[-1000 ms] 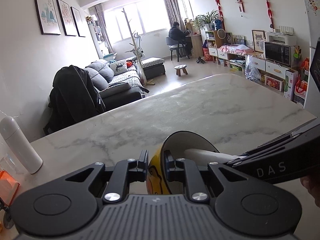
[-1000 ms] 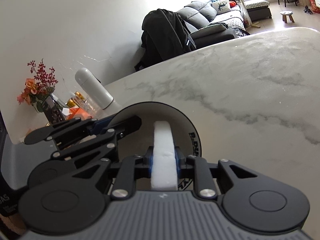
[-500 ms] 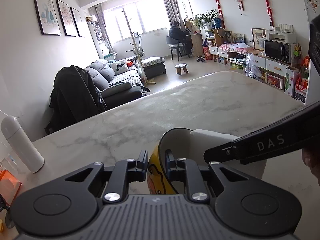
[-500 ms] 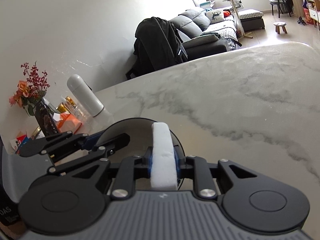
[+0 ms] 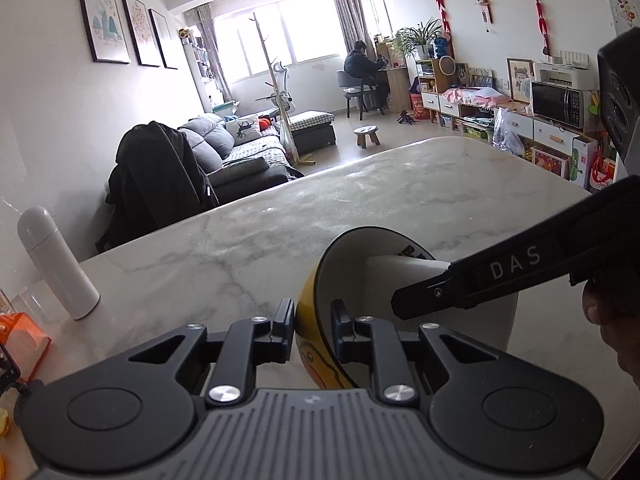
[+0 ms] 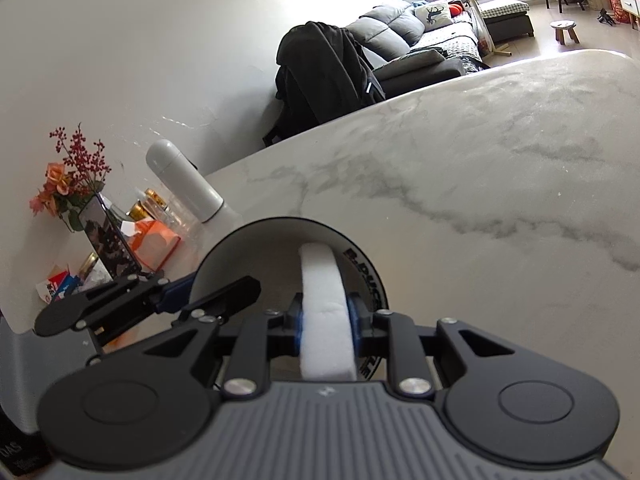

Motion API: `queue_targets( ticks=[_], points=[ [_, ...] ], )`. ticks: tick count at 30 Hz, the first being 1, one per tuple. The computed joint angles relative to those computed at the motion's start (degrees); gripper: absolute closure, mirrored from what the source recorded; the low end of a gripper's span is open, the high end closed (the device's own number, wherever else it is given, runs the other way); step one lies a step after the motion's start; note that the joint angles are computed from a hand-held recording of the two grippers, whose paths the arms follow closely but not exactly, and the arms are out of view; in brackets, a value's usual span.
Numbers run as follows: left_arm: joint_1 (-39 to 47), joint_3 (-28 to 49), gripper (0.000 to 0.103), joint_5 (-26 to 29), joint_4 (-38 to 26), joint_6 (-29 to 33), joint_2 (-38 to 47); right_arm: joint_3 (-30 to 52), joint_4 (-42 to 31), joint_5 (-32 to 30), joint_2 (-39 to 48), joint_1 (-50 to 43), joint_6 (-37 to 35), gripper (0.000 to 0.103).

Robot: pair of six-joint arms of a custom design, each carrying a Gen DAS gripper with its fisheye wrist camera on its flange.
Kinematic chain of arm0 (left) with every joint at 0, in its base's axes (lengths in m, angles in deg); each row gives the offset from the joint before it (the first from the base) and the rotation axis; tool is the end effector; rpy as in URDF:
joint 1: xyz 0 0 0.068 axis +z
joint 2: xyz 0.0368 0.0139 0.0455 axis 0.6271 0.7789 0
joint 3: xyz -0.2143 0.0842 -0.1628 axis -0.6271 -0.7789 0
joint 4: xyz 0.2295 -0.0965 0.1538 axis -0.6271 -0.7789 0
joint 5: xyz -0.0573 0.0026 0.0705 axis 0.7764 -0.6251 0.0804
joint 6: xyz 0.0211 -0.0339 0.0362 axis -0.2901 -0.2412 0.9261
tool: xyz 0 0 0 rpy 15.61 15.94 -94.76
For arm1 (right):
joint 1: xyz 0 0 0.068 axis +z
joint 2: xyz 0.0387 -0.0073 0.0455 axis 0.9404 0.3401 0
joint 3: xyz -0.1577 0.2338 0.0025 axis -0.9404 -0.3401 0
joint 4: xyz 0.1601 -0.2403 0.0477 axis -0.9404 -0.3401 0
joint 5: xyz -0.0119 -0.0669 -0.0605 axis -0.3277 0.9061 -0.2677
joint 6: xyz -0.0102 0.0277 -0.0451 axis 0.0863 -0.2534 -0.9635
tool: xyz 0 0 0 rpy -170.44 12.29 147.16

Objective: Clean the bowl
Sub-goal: 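Hold the sideways bowl with the left gripper while the right gripper scrubs its outer bottom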

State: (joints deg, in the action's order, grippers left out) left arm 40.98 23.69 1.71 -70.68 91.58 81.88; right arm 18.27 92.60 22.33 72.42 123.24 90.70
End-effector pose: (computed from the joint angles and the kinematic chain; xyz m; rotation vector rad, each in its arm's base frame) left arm 0.1731 -0.0077 0.1257 0.7740 1.9681 -0.0841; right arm 0.1484 0.1751 0.1128 0.2496 2.2038 0.6456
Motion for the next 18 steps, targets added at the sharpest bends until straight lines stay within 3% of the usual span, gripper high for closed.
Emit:
queue_targets(
  ticks=[8, 11, 15, 18],
  points=[
    [2.6, -0.3, 0.087, 0.8, -3.3, 0.2, -2.7, -0.1, 1.6, 4.8, 0.9, 4.3, 2.1, 0.080],
    [1.2, -0.4, 0.087, -1.3, -4.0, 1.6, -3.8, 0.5, 1.1, 6.3, 0.8, 5.2, 1.9, 0.080],
    [-0.1, 1.1, 0.084, -1.5, -4.8, 2.0, -2.6, 1.7, -0.5, 6.7, 2.7, 5.5, 2.0, 0.081],
    [-1.3, 2.7, 0.076, -0.8, -5.3, 2.4, -1.0, 0.7, 1.5, 4.5, 4.2, 4.4, 2.5, 0.081]
  ],
)
